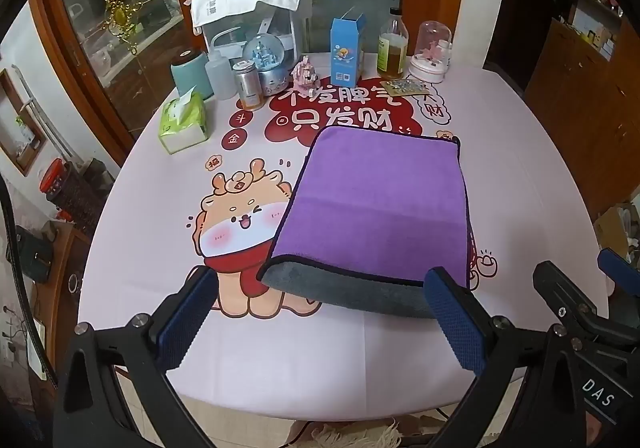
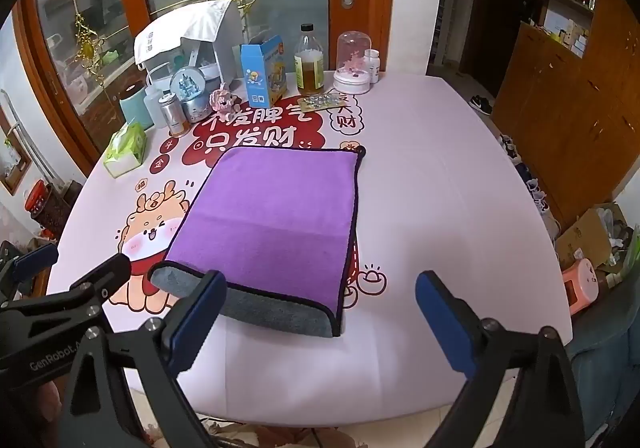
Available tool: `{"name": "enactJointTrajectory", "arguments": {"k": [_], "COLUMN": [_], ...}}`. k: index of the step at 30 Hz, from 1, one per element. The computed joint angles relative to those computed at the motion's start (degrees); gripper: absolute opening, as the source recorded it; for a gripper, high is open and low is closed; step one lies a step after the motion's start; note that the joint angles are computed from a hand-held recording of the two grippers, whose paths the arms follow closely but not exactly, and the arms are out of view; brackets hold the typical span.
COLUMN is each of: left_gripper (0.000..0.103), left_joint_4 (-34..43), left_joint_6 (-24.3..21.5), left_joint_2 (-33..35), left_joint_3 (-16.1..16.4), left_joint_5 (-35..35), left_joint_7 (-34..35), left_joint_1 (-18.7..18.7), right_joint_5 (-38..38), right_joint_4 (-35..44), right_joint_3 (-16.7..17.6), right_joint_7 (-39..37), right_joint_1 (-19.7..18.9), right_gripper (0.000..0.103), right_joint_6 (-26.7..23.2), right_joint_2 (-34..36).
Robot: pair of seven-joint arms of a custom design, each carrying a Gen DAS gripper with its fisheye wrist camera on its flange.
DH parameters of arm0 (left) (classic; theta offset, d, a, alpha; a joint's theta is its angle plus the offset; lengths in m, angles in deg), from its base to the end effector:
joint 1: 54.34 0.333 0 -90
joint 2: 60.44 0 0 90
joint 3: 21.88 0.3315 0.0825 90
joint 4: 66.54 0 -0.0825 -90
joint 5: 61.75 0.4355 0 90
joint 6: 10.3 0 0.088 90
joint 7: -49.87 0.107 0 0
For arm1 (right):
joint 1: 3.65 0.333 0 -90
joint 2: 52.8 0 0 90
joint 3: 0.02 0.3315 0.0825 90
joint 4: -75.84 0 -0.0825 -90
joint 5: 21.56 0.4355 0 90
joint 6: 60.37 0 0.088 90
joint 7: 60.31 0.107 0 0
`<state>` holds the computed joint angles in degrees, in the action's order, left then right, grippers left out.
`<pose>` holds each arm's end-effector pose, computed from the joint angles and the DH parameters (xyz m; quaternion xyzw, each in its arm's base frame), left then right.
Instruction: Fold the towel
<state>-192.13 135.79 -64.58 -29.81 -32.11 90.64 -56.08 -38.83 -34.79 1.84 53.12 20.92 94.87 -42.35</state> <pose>0.5869 -0.1077 0.4502 -0.7779 0.5630 -0.1468 0.2374 0.6127 0.3150 0.4495 -0.7620 0.5704 -0.1913 0.2396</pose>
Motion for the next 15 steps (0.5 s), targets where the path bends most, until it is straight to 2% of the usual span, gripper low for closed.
{"name": "enactJointTrajectory", "arguments": {"k": [15], "left_gripper": [0.101], "left_joint_4": [0.55], "left_joint_6": [1.20], "left_joint_2": [0.97], "left_joint_3": [0.11], "left_joint_5": [-0.42], "left_joint_7": [-0.52], "left_joint_1": [0.00], "right_joint_5": [0.31], "right_joint_4": [0.04], "right_joint_3": [-0.02], "right_joint_7": [-0.48], "right_joint_1": [0.07], "right_gripper": [0.096], "right_joint_6": [0.38], "right_joint_2": [0.13]}}
